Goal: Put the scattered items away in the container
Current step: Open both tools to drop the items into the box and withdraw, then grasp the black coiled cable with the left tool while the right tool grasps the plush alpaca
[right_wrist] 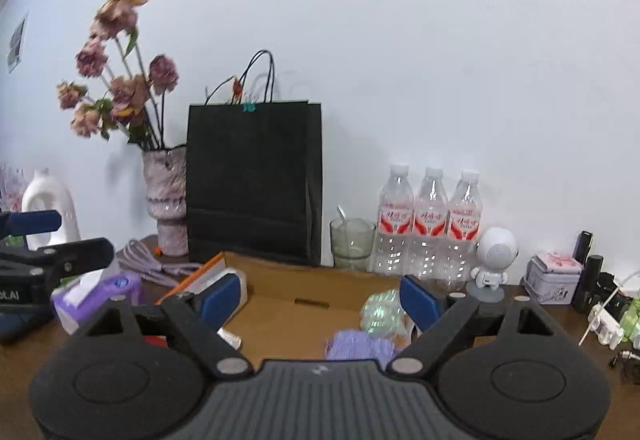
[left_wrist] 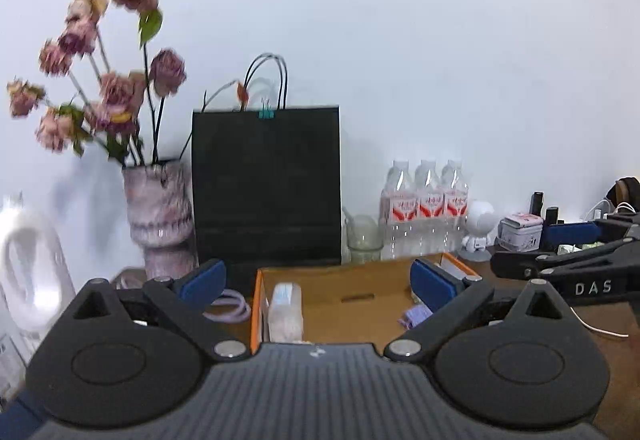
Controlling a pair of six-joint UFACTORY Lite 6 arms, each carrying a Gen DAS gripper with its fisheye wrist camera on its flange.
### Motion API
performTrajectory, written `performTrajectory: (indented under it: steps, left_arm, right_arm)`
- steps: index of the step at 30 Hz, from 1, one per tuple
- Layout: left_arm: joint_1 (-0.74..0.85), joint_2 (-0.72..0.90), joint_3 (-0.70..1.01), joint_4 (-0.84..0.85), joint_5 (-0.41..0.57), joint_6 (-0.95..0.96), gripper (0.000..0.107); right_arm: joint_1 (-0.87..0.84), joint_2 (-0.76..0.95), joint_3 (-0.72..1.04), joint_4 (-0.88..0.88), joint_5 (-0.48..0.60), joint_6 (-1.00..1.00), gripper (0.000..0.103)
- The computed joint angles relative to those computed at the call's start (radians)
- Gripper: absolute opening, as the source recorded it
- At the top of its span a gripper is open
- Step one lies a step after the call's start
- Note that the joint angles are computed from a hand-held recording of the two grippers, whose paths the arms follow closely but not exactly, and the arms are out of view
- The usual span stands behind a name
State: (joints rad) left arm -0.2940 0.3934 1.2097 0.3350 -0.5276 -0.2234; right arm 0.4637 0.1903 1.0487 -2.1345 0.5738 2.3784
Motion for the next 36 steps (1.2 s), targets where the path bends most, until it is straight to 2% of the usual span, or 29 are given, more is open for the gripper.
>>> performTrajectory:
  steps: [4,6,7,9,10,12,15,19,22,28,31,33,35,36]
  left_arm:
    - [-0.005,-0.046,-0.079,-0.083,0.022,0.048,0.101]
    - [-0.001,-0.172,-0.265,-0.171,-0.033,0.099,0.101]
    - [0.013,-0.242,-0.369,-0.153,-0.077,0.069,0.103]
    - [0.071,-0.387,-0.579,0.004,-0.139,-0.079,0.103]
    - [0.103,-0.445,-0.683,0.059,-0.199,-0.126,0.103]
    - [0.139,-0.543,-0.863,0.085,-0.26,-0.155,0.103]
    - [0.169,-0.646,-1.02,0.16,-0.245,-0.18,0.103]
    - [0.193,-0.782,-1.139,0.232,-0.219,-0.159,0.103]
    - [0.164,-0.772,-1.145,0.171,-0.213,-0.106,0.103]
    - [0.141,-0.55,-0.982,0.113,-0.247,-0.042,0.096]
    - [0.12,-0.403,-0.825,0.13,-0.231,-0.047,0.092]
    - [0.092,-0.304,-0.704,0.147,-0.216,-0.056,0.087]
    - [0.049,-0.183,-0.535,0.179,-0.168,-0.099,0.078]
    - [0.026,-0.116,-0.43,0.206,-0.123,-0.14,0.067]
  right_arm:
    - [0.019,-0.012,-0.044,-0.013,0.029,0.049,0.086]
    - [0.048,-0.051,-0.097,0.022,0.064,0.045,0.086]
    - [0.085,-0.092,-0.142,0.084,0.097,0.025,0.086]
    - [0.2,-0.209,-0.294,0.153,0.19,0.077,0.086]
    - [0.272,-0.271,-0.379,0.184,0.233,0.115,0.087]
    - [0.451,-0.356,-0.522,0.278,0.349,0.186,0.088]
    - [0.753,-0.349,-0.637,0.473,0.537,0.312,0.088]
    - [1.029,-0.265,-0.658,0.681,0.635,0.368,0.088]
    - [1.095,-0.225,-0.664,0.742,0.642,0.409,0.088]
    - [0.984,-0.258,-0.715,0.671,0.537,0.464,0.088]
    - [0.851,-0.291,-0.732,0.534,0.471,0.452,0.086]
    - [0.695,-0.301,-0.727,0.381,0.401,0.452,0.084]
    - [0.526,-0.268,-0.687,0.216,0.319,0.471,0.073]
    - [0.432,-0.233,-0.651,0.121,0.273,0.488,0.066]
